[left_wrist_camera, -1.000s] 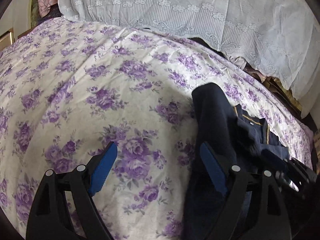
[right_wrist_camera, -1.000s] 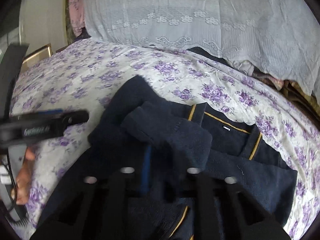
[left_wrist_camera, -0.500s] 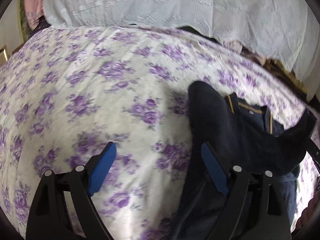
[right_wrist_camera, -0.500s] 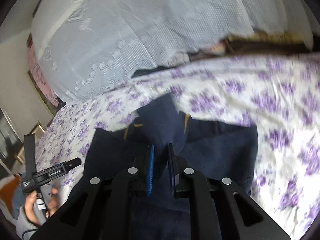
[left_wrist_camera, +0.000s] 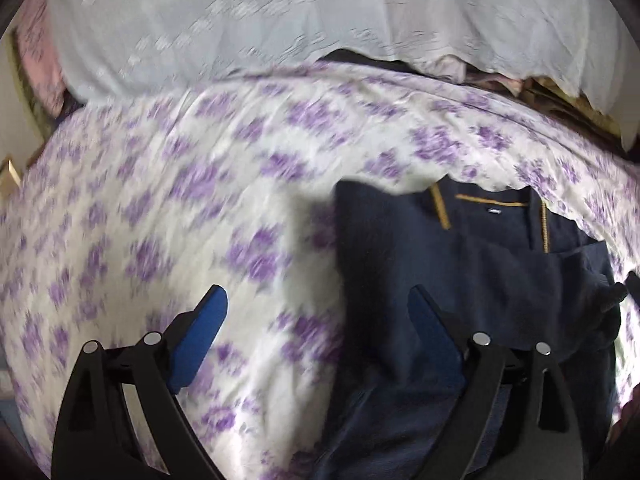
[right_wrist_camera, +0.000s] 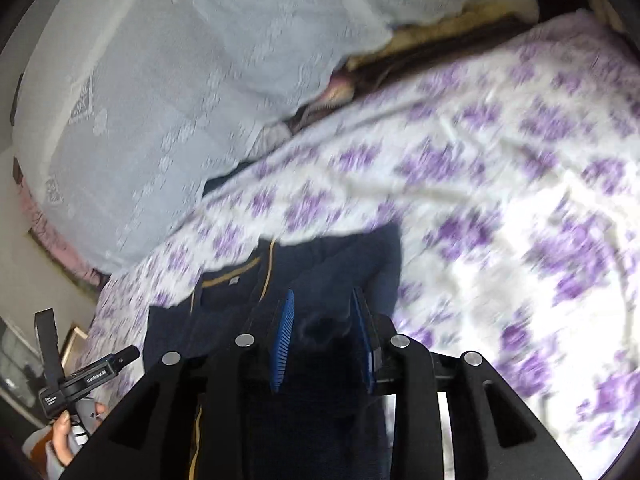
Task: Fold small clothes
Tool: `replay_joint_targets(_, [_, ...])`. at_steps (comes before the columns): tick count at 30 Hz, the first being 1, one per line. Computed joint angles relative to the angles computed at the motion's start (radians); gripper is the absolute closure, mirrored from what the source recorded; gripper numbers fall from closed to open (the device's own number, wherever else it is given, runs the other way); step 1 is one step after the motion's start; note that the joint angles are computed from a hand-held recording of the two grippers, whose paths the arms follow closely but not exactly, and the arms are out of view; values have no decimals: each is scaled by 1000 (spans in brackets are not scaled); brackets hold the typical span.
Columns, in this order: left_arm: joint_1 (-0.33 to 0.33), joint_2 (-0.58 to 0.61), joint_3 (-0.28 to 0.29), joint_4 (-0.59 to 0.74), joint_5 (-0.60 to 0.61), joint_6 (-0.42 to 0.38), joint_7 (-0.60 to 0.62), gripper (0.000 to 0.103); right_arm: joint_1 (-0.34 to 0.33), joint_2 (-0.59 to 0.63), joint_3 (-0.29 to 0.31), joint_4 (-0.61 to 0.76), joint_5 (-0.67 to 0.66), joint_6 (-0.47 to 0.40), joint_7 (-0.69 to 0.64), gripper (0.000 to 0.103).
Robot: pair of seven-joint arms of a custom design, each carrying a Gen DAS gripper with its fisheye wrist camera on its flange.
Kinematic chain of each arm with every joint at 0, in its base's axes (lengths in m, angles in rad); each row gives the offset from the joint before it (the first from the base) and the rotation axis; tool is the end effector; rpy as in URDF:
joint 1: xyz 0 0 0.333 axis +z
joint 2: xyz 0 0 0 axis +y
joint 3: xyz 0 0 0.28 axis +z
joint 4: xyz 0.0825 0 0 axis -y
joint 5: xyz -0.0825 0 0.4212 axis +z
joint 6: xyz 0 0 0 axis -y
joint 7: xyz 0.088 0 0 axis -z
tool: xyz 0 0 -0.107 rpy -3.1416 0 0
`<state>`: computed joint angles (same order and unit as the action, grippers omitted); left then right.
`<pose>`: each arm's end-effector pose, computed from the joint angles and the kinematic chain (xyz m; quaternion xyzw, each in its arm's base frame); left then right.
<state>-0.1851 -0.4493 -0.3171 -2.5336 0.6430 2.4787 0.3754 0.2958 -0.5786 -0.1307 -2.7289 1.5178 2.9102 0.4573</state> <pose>0.4250 -0.2314 0.4099 -0.7425 0.5765 -0.1765 0.2919 0.4243 0.0143 0.3794 -0.5764 0.6574 -0.1027 0.4745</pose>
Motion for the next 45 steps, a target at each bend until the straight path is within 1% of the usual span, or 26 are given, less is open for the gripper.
replay_joint_targets(3, [6, 89, 2, 66, 7, -5, 21, 14, 8, -17, -12, 12, -4, -46, -64, 74])
replay_joint_targets(6, [2, 155, 18, 89, -18, -7, 21, 11, 19, -6, 17, 28, -84, -70, -79, 74])
replay_joint_targets(7, [4, 171, 22, 85, -17, -5, 11, 8, 11, 26, 36, 42, -164, -86, -24, 74])
replay_joint_targets(8, [7, 168, 34, 60, -18, 33, -13, 4, -10, 80, 64, 63, -267, -96, 68, 77])
replay_joint_targets(10, [4, 136, 63, 6, -57, 105, -22, 4, -45, 169, 104, 76, -427, -61, 235, 87])
replay_joint_targets(12, [6, 116, 64, -16, -74, 118, -9, 4, -26, 167, 41, 66, -399, -99, 216, 102])
replay_joint_targets(14, [11, 96, 47, -29, -65, 105, -13, 4, -37, 157, 23, 66, -451, -132, 260, 103])
replay_joint_targets(16, [11, 58, 39, -46, -67, 102, -32, 4, -29, 146, 17, 61, -455, -116, 266, 103])
replay_joint_targets(17, [11, 37, 36, -53, -68, 101, -36, 4, -14, 135, 12, 58, -429, -89, 255, 96])
replay_joint_targets(20, [24, 29, 19, -26, -38, 97, -21, 4, 49, 119, -19, 79, -351, -67, 163, 96])
replay_joint_targets(23, [52, 118, -25, 90, 44, -32, -22, 4, 52, 173, 23, 118, -397, -49, 193, 92])
replay_joint_targets(24, [50, 165, -23, 132, 56, -75, -11, 4, 34, 208, 44, 133, -453, -50, 245, 87])
replay_joint_targets(25, [33, 222, 3, 173, 62, -115, 2, 4, 22, 256, 55, 154, -484, -56, 273, 88])
replay_joint_targets(26, [51, 260, 4, 189, 46, -118, 15, 4, 40, 278, 30, 169, -445, -64, 244, 89])
replay_joint_targets(27, [64, 270, 16, 170, 11, -65, 34, 4, 38, 273, 25, 168, -431, -75, 235, 92])
replay_joint_targets(28, [41, 244, 61, 125, 21, 11, -15, 4, 21, 255, 37, 157, -450, -73, 265, 94])
replay_joint_targets(29, [36, 218, 71, 102, 5, 32, -11, 4, 22, 224, 38, 134, -427, -50, 246, 91])
replay_joint_targets(31, [28, 156, 65, 62, -2, 28, -17, 4, 52, 151, 16, 83, -361, -14, 154, 89])
replay_joint_targets(33, [7, 61, 62, -12, -21, 58, 9, 5, 70, 61, 1, 16, -362, -14, 98, 89])
replay_joint_targets(34, [1, 38, 54, -30, -28, 53, 24, 5, 65, 33, 4, -11, -386, -22, 105, 89])
replay_joint_targets(36, [-8, 32, 35, -43, -38, 12, 53, 4, 15, 48, 67, -38, -537, -47, 228, 89])
replay_joint_targets(39, [11, 30, 21, -98, -18, 89, -3, 4, 31, 49, 38, -42, -568, -52, 253, 90])
replay_joint_targets(41, [1, 7, 14, -95, -40, 58, -15, 5, 33, 23, 33, -59, -595, -39, 291, 88])
replay_joint_targets(43, [-12, -20, 37, -106, -63, 115, 11, 5, 92, -2, -16, -66, -571, -13, 254, 76])
replay_joint_targets(44, [-3, -13, 33, -84, -59, 115, 22, 5, 124, -6, -35, -58, -551, 9, 226, 60])
replay_joint_targets(45, [10, -2, 23, -62, -49, 101, 22, 5, 148, 8, -36, -42, -536, 48, 210, 55])
